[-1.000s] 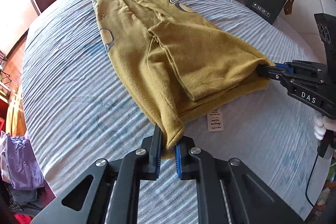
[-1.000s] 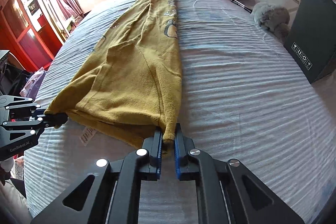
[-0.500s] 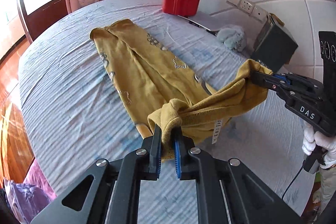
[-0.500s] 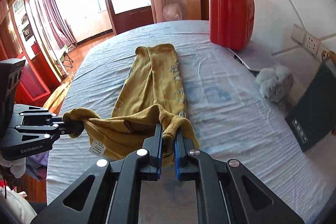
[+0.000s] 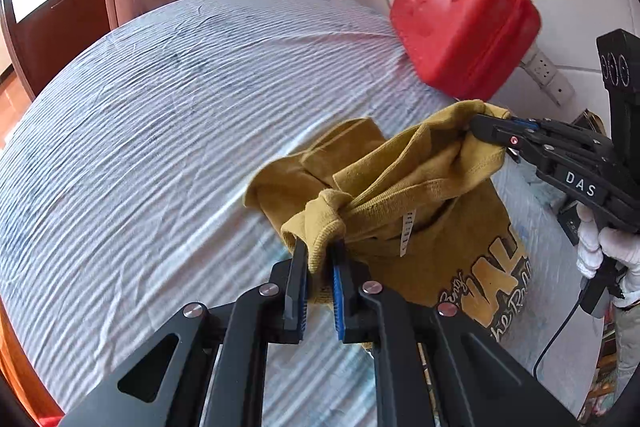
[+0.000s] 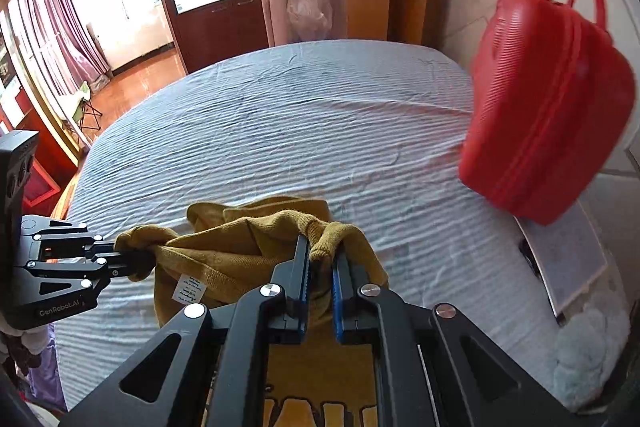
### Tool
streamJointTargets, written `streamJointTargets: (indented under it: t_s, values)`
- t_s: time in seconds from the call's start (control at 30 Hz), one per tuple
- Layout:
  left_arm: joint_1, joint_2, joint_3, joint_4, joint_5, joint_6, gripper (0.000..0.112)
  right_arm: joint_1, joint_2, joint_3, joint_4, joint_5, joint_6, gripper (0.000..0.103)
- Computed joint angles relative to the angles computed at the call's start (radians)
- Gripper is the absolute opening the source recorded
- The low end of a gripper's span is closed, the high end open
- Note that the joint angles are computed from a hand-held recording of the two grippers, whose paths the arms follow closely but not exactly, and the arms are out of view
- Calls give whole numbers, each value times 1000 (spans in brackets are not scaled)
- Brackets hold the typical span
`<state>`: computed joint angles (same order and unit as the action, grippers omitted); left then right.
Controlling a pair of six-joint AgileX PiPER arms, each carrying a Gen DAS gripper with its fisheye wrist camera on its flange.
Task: Fold clothes
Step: 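Grasp the hem with the left gripper while the right gripper grasps it, fold toward the collar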
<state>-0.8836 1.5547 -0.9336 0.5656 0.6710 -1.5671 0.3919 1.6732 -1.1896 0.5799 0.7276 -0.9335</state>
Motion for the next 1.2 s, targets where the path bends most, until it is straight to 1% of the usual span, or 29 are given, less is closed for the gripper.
streamJointTargets:
  t_s: [0.03, 0.07, 0.1, 0.13, 0.17, 0.23, 0.33, 0.4, 0.43, 0.47, 0.5, 0.57, 0.6, 0.63, 0.67, 0.7, 0.73, 0.77, 0.8, 0.83, 0.87, 0.9, 0.93, 0.97, 1.03, 1.1, 1.17, 1.2]
  values:
    - [45, 6, 17, -21, -36, 36, 14, 31, 59, -50, -33, -11, 56, 9]
    - [78, 14, 33, -29, -62, 49, 17, 49, 101, -86, -52, -16, 106, 12]
    - [102, 15, 44, -40, -69, 70, 37, 64, 141, -123, -72, -19, 155, 19]
    - [120, 12, 55, -45, -74, 86, 59, 67, 156, -135, -84, -26, 195, 45]
    - [121, -9, 70, -30, -74, 85, 64, 69, 169, -146, -94, -31, 232, 64]
    - [119, -53, 97, -2, -70, 82, 64, 40, 146, -122, -65, -23, 226, 63]
    - [74, -91, 96, 42, -51, 96, 64, -22, 45, -27, -73, 4, 225, 63]
    - [23, -72, 62, 75, -2, 99, 64, -92, -52, 83, -70, 24, 199, 57]
    - [5, -55, 50, 90, 10, 92, 64, -130, -98, 140, -66, 38, 176, 50]
    - [2, -44, 45, 95, -8, 89, 64, -171, -142, 191, -62, 55, 151, 45]
    - [-1, -33, 39, 100, -27, 86, 63, -199, -166, 232, -48, 72, 116, 43]
    - [-6, -5, 23, 107, -56, 84, 57, -259, -212, 308, -27, 110, 45, 41]
    - [2, 26, -1, 97, -53, 107, 48, -293, -234, 345, -19, 131, 8, 41]
    - [20, 55, -15, 70, -66, 136, 40, -326, -253, 380, -12, 150, -29, 41]
    - [38, 84, -27, 45, -73, 161, 36, -333, -263, 410, 7, 149, -68, 41]
    - [55, 113, -33, 27, -67, 170, 27, -333, -262, 431, 23, 147, -94, 41]
    - [72, 143, -40, 10, -60, 179, 21, -331, -260, 451, 39, 143, -119, 41]
    - [86, 166, -41, 5, -62, 178, 20, -322, -245, 466, 53, 124, -129, 41]
    - [92, 164, -22, 33, -85, 151, 20, -320, -233, 473, 29, 99, -109, 40]
    - [92, 166, -28, 31, -71, 158, 20, -317, -220, 480, 3, 74, -86, 35]
    - [88, 171, -41, 21, -47, 169, 20, -318, -205, 485, -21, 54, -64, 26]
    - [83, 175, -54, 12, -21, 176, 20, -358, -185, 479, -23, 72, -70, 22]
    - [74, 174, -59, 8, 4, 177, 20, -412, -181, 472, 9, 113, -110, 21]
    - [65, 160, -50, 5, 9, 174, 20, -454, -184, 462, 14, 154, -122, 19]
    - [37, 116, -26, 11, -4, 152, 21, -519, -237, 459, 30, 197, -163, 20]
    - [7, 73, -4, 19, -14, 127, 22, -556, -271, 456, 72, 204, -209, 20]
    - [-26, 38, 8, 29, -15, 104, 26, -549, -244, 440, 97, 183, -196, 20]
    - [-48, 47, -12, 33, 5, 112, 28, -530, -229, 441, 105, 154, -184, 20]
